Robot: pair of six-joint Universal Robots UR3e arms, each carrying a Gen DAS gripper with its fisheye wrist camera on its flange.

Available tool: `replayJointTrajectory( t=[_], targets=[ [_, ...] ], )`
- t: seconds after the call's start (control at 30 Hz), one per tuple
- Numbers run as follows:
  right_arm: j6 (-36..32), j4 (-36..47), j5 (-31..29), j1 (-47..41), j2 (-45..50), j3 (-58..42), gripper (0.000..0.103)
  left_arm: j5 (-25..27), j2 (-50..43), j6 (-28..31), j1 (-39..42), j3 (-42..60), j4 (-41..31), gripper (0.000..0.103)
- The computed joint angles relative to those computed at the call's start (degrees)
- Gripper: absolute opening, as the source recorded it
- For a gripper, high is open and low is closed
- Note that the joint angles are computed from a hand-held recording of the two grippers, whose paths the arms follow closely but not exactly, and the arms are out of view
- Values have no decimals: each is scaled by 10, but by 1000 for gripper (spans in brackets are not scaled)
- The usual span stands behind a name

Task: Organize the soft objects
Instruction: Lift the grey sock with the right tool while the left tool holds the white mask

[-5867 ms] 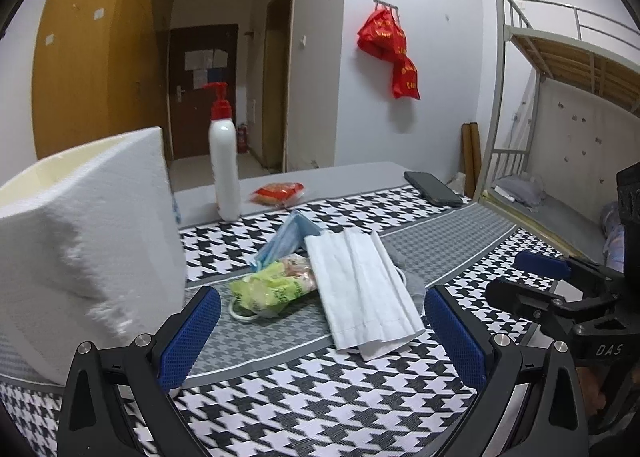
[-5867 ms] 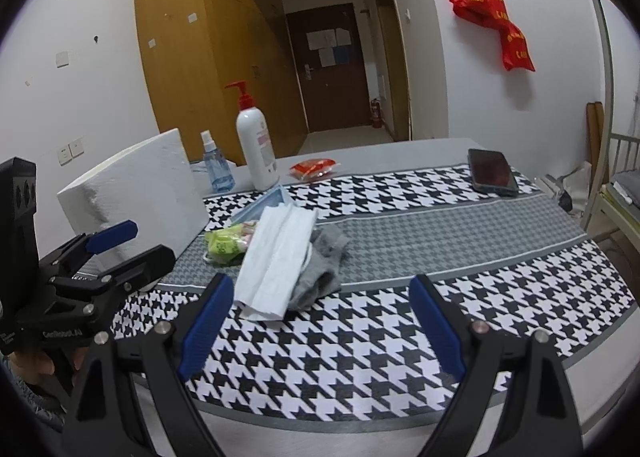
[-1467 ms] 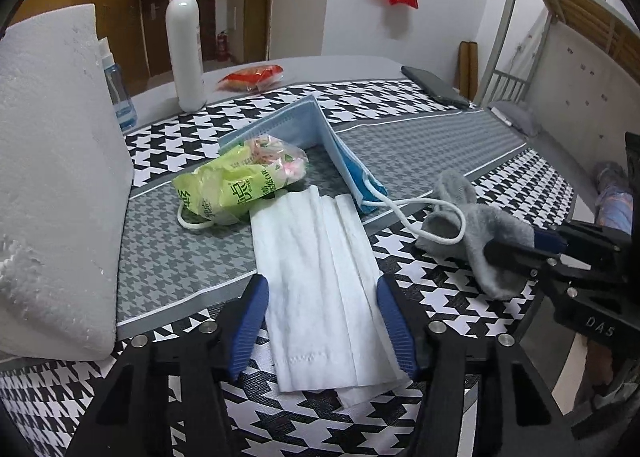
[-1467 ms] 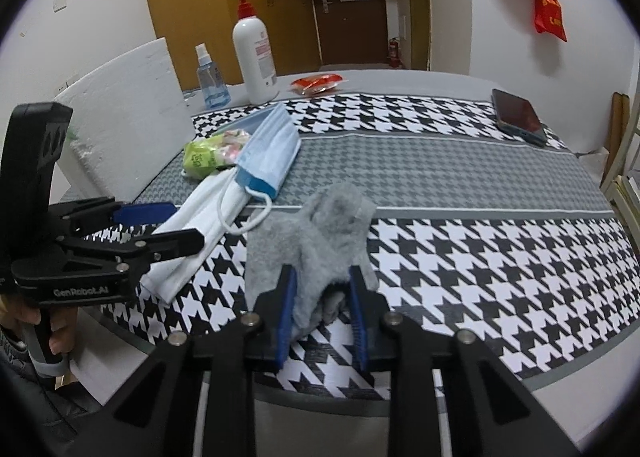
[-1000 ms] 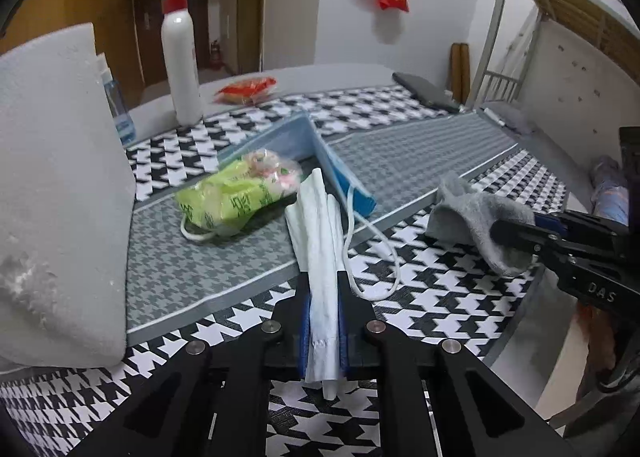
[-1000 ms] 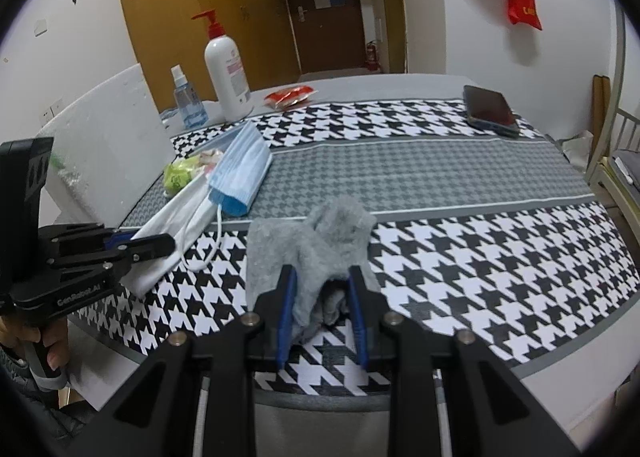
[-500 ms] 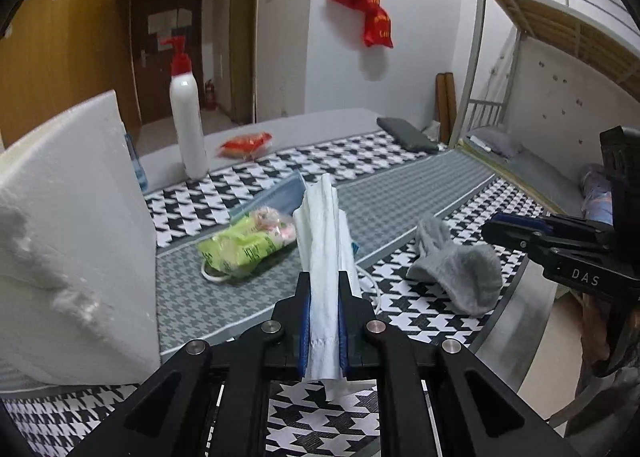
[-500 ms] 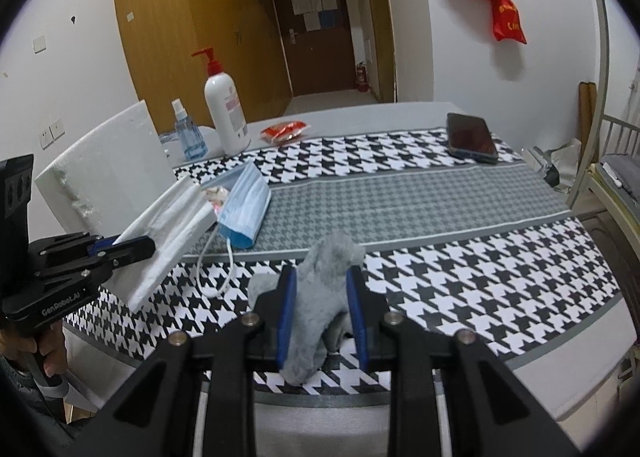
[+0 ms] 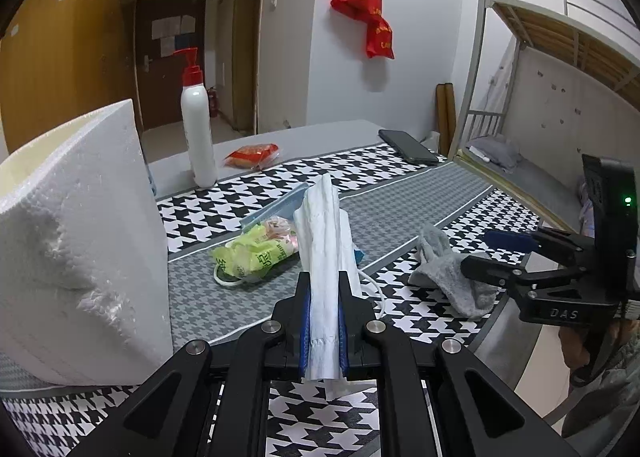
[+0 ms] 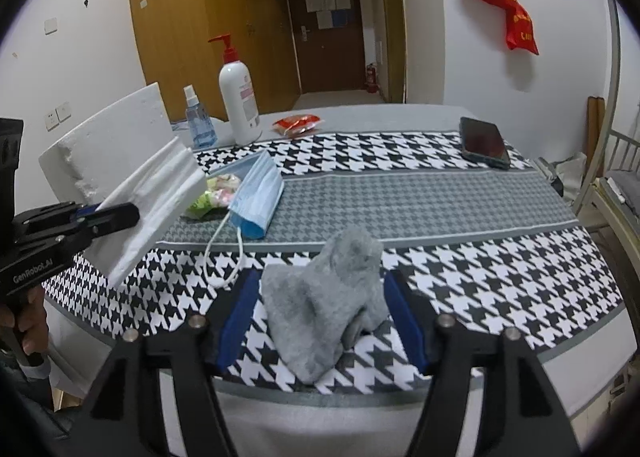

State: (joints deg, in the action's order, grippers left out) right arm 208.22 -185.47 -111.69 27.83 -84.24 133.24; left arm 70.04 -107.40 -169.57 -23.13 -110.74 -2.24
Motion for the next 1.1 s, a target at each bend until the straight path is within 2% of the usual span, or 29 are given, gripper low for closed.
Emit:
replayJointTrajectory(
  t=[0.27, 0.5, 0.67, 0.7, 0.77, 0.87, 1.1],
  targets=[
    [-20, 26, 47, -38, 36, -21, 69, -4, -7, -3, 5, 4, -4, 12],
    [-26, 37, 49, -39, 61, -39, 69, -7, -12, -4, 9, 7, -8, 12],
    [-19, 48, 34, -35, 65, -49, 41, -11, -14, -5, 11, 9, -11, 12],
    [-17, 52, 28, -33, 66, -51, 39, -13, -14, -5, 12, 9, -12, 12],
    [-15, 57, 23, -29, 68, -54, 25, -16, -13, -3, 13, 9, -13, 12],
    [-9, 38, 36, -32, 70, -46, 20, -16, -15, -1, 11, 11, -13, 12],
    [24, 47, 21, -27, 41, -36, 20, -16, -10, -3, 8, 10, -9, 12]
  ],
)
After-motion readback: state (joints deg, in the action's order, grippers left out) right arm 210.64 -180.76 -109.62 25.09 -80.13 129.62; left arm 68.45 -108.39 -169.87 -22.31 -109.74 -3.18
